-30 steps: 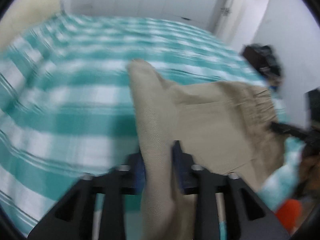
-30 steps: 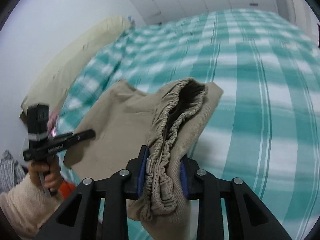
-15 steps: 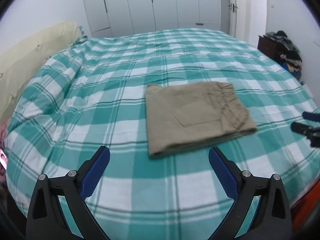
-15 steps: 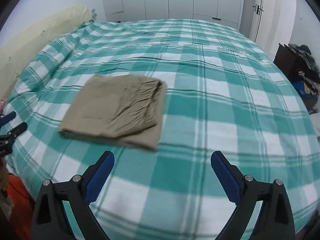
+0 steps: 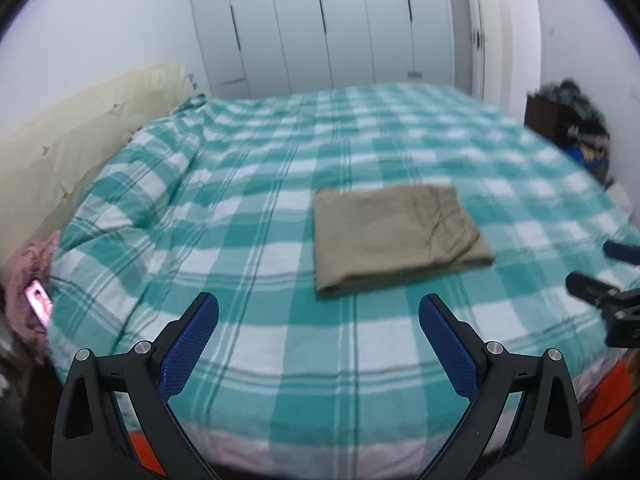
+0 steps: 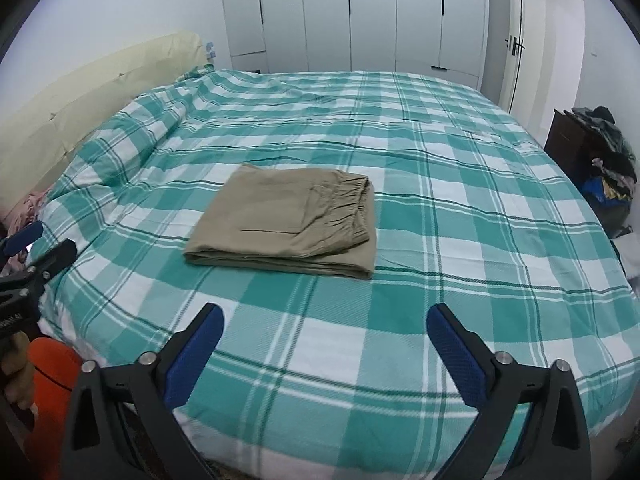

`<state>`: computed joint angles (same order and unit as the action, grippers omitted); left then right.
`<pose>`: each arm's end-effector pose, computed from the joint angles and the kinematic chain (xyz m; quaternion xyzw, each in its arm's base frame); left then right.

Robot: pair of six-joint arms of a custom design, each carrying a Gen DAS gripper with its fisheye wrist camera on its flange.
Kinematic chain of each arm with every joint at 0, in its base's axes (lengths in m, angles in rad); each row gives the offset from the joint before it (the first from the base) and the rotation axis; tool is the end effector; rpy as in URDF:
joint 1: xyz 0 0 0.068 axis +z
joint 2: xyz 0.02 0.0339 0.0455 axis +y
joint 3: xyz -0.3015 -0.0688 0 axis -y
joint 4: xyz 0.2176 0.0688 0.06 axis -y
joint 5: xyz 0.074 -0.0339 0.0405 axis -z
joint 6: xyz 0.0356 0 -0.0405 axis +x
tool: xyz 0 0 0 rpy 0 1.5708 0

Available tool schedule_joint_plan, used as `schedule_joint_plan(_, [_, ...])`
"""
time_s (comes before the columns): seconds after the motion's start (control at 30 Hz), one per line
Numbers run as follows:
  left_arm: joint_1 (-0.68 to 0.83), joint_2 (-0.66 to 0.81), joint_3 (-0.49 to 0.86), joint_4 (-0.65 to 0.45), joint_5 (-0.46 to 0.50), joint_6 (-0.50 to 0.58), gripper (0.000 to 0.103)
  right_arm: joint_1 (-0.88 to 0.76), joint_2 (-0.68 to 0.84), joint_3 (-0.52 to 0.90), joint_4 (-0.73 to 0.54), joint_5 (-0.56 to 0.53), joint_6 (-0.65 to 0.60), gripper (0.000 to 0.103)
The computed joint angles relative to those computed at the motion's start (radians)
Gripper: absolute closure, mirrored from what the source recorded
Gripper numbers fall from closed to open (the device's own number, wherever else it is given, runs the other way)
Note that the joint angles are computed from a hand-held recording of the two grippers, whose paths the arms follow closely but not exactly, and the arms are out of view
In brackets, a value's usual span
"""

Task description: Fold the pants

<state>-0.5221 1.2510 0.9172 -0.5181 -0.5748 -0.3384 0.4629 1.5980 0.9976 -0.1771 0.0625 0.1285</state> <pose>0.1994 -0.0924 0.3069 -0.0170 0.9031 0.1005 0.4173 0.2871 0.1408 0.2646 -0.1415 0.9111 0.0850 0.3778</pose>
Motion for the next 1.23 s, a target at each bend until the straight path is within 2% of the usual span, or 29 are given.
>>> schedule_joint_plan(0.13, [-0.025, 0.001, 0.032, -0.135, 0.028, -0.063, 0.002, 0.049, -0.048, -0.014, -0.047, 0.028, 0.031, 0.001])
schedule_joint_plan(0.2, [-0.022, -0.006, 0.034, -0.170, 0.071, -0.082, 0.002, 0.068, -0.064, -0.010, -0.088, 0.043, 0.053, 0.001])
schedule_joint_plan(0.47, [-0.077, 0.009, 0.059, -0.300, 0.089, -0.182, 0.002, 0.107, -0.102, 0.035, -0.265, 0.037, 0.101, 0.001])
schedule_joint_plan(0.7, [-0.089, 0.008, 0.070, -0.323, 0.107, -0.200, 0.002, 0.150, -0.134, 0.051, -0.349, 0.078, 0.119, 0.001])
schedule_joint_plan(0.87, [-0.086, 0.008, 0.075, -0.324, 0.119, -0.196, 0.002, 0.158, -0.131, 0.057, -0.355, 0.093, 0.114, 0.001])
schedule_joint_plan(1.23, [-0.113, 0.003, 0.101, -0.353, 0.079, -0.229, 0.002, 0.164, -0.142, 0.074, -0.368, 0.114, 0.106, 0.001])
